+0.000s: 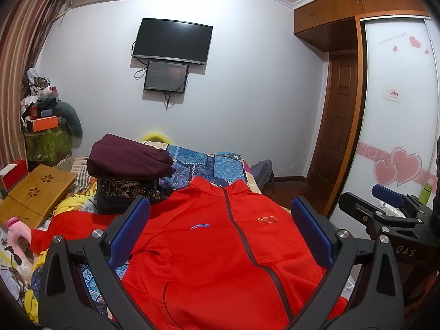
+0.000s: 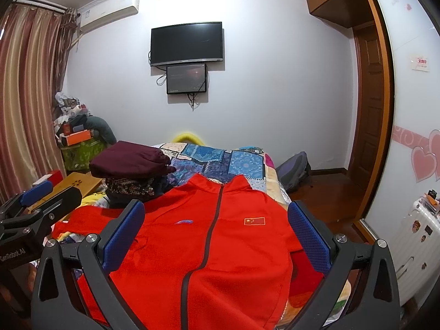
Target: Fold large clothes
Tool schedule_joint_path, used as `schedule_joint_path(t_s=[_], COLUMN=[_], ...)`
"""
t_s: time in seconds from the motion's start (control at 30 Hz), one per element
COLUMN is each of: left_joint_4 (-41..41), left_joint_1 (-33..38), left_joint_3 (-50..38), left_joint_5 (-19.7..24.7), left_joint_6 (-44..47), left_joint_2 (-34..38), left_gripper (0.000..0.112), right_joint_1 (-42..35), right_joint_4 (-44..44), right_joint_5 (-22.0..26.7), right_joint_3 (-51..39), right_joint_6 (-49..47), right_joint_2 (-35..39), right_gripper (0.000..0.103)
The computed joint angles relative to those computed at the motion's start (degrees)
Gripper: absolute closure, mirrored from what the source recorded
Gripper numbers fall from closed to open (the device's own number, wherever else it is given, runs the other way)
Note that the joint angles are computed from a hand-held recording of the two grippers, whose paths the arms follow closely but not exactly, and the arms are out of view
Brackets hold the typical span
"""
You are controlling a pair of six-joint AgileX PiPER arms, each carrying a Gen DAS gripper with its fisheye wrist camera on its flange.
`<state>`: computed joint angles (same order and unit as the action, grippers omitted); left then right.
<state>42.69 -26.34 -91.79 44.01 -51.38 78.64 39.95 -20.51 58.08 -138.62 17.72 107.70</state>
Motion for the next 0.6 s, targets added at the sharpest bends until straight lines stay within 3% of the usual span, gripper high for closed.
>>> schedule_joint_path(t_s=[0.6], left_joint_4=[-0.07], left_joint_1=[0.22], left_joint_3=[0.59], left_joint_5=[-0.19], left_joint_6=[-0.06], left_joint_2=[-0.44], left_gripper=[0.009], right_joint_1=[-0.10], right_joint_4=[0.37], right_joint_5=[0.86], right_joint_3=[-0.98], right_joint_6=[-0.74], right_joint_2=[0.34], right_gripper=[0.000])
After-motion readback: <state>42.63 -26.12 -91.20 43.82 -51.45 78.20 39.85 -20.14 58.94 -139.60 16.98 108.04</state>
